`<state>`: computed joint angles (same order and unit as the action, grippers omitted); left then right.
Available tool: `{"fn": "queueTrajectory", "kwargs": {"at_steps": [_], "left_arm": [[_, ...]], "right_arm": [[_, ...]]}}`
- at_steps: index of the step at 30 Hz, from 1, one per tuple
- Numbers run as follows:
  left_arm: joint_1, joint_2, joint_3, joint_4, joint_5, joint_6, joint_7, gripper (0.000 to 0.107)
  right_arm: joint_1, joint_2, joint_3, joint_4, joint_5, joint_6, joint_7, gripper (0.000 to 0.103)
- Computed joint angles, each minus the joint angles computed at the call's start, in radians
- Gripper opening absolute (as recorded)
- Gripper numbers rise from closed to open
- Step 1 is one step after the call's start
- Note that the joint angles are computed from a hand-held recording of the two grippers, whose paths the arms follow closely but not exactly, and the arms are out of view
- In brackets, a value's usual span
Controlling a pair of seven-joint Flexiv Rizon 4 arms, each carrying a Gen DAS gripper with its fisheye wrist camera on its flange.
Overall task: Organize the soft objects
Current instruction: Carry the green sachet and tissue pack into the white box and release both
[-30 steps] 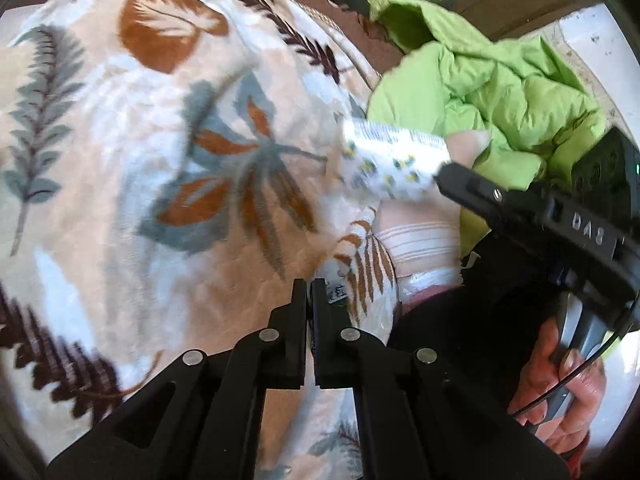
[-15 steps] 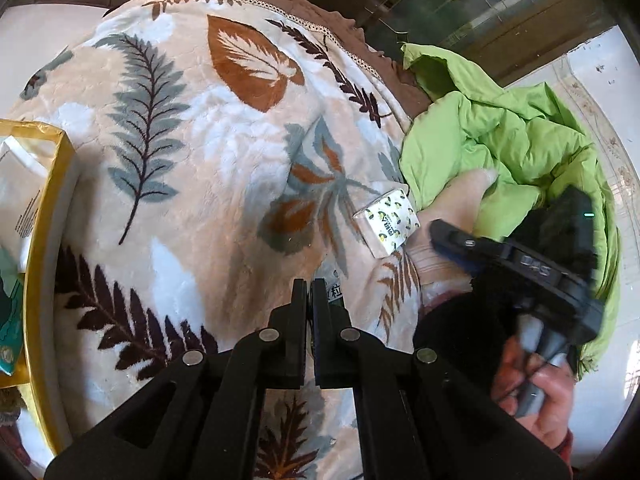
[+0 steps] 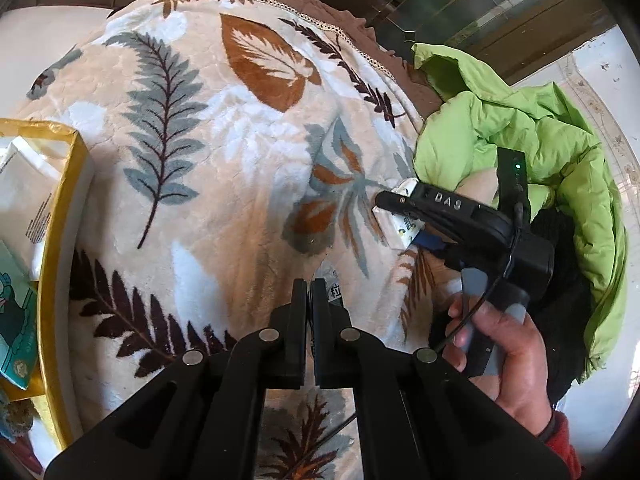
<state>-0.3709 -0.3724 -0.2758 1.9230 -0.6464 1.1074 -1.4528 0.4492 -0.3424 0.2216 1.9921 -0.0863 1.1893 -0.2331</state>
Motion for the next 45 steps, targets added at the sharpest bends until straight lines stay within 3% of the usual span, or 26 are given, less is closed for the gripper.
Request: {"fn": "queueTrajectory", "kwargs": {"at_steps": [2,4,6,11,15,23,31,39,45], "left_arm": [[0.005,0.009,-0.001,0.011,-0.008,0.003,0.008,0.0],[0.014,0.027,-0.005,0.031,-0.033,0.005,0.023,0.0],[0.019,0.056,-0.008,0.057,-0.063,0.016,0.048,0.0],[0.017,0.146,0.03,0.124,-0.09,0.035,0.09,0.0],[0.03,0.234,0.094,0.185,-0.069,0.032,0.089,0.0],[0.076,0.381,0.197,0.288,-0.011,0.033,0.09,0.0],[0.115,0.463,0.256,0.368,0.006,0.015,0.111,0.0],[0.142,0.447,0.26,0.393,0.04,-0.017,0.096,0.001],[0.14,0.442,0.254,0.422,0.03,-0.012,0.1,0.001]], "right_arm": [[0.011,-0.035,-0.014,-0.037,-0.017,-0.036,0.008,0.075],[0.068,-0.034,-0.077,-0.028,-0.128,-0.063,0.085,0.066],[0.081,-0.031,-0.083,-0.026,-0.185,-0.08,0.1,0.061],[0.104,0.033,-0.061,0.031,-0.289,0.013,0.105,0.06],[0.105,0.027,0.001,-0.006,-0.263,0.089,0.026,0.06],[0.177,-0.123,0.08,-0.256,-0.162,0.084,-0.169,0.061],[0.266,-0.275,0.111,-0.552,-0.096,-0.037,-0.327,0.061],[0.348,-0.392,0.127,-0.799,-0.024,-0.231,-0.486,0.061],[0.392,-0.443,0.088,-0.9,0.008,-0.379,-0.544,0.063]]}}
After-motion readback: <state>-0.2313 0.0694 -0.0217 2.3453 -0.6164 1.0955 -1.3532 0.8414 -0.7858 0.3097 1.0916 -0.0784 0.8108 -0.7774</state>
